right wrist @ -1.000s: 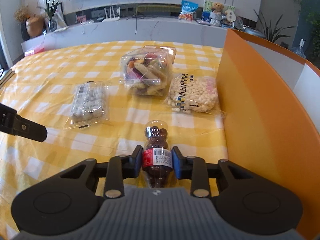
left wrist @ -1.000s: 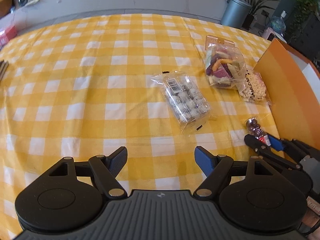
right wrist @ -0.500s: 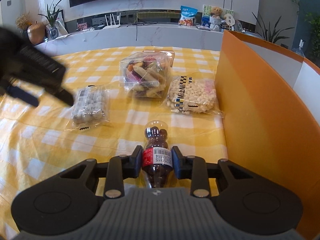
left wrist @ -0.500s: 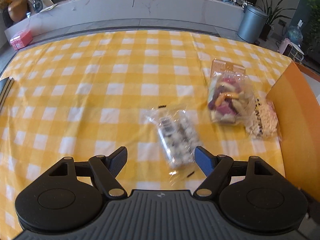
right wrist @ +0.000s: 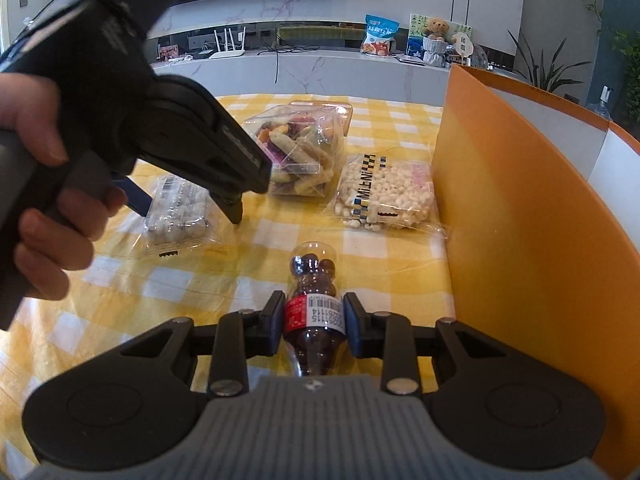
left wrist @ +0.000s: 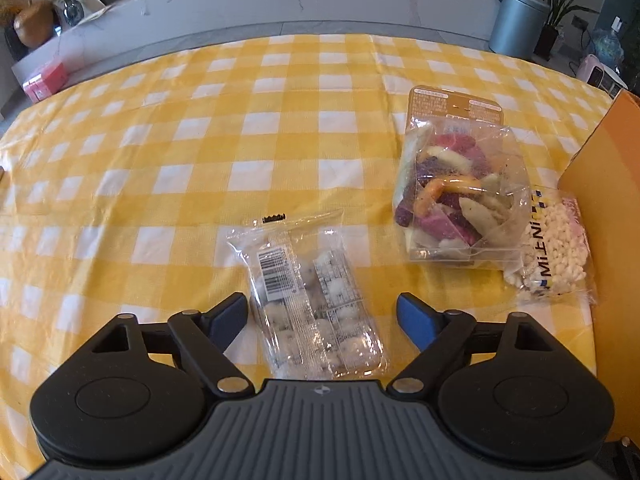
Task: Organize snacks
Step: 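Grasp the clear bag of white round snacks with the left gripper while the right gripper holds the bottle, then carry the bottle and the clear bag toward the orange box with both grippers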
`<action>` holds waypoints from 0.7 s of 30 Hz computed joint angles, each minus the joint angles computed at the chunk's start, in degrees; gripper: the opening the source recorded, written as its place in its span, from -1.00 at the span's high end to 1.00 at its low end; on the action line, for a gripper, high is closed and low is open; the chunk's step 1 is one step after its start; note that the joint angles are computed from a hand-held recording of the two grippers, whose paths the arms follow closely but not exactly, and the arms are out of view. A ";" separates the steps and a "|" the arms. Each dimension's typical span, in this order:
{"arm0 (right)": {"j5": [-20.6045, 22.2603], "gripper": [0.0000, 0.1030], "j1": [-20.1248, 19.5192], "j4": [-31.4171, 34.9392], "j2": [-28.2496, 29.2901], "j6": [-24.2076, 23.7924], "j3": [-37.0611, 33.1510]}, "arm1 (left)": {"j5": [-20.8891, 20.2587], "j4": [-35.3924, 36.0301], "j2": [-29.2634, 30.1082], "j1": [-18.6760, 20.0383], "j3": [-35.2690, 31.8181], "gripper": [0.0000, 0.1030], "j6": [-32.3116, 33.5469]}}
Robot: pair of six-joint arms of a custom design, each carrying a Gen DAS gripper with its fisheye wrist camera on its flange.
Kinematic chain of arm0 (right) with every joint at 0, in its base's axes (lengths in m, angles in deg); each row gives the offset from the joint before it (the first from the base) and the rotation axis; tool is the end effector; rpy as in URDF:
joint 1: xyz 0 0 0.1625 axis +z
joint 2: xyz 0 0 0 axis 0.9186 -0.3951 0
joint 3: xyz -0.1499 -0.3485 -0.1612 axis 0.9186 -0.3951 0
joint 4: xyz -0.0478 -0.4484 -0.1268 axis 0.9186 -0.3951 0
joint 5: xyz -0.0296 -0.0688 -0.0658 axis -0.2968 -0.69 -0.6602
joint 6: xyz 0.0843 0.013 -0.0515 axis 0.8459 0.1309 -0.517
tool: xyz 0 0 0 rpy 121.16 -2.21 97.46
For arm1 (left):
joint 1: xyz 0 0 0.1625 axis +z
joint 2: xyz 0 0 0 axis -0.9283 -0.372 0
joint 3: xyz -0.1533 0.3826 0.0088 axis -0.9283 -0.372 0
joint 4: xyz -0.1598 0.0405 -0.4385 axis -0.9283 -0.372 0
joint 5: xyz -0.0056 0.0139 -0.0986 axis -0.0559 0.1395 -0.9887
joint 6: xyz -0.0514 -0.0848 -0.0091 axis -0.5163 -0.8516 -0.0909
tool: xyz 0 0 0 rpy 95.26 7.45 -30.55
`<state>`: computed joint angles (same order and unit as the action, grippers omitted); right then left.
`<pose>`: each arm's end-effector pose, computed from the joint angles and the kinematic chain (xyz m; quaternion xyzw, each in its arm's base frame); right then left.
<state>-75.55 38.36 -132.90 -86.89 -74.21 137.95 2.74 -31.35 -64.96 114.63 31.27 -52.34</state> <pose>0.2085 -0.4472 0.1164 0.2838 -0.8670 0.2968 0.2823 -0.2367 -0.5618 0.1464 -0.0059 0.8785 -0.2600 0.4007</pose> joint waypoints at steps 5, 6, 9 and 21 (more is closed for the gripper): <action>-0.04 0.42 0.02 0.19 -0.05 0.02 -0.06 | 0.11 -0.33 -0.46 -0.09 0.21 -0.51 -0.86; -0.05 0.42 0.04 0.17 -0.04 -0.12 -0.05 | 0.11 -0.26 -0.82 -0.16 0.41 -0.38 -0.97; 0.01 0.42 0.00 0.09 -0.04 -0.55 -0.02 | -0.73 -1.91 -1.81 0.08 1.12 -0.33 0.55; -1.41 0.43 0.78 -0.34 -0.02 0.23 0.36 | -7.54 1.25 -12.88 -2.25 8.44 -0.31 -1.45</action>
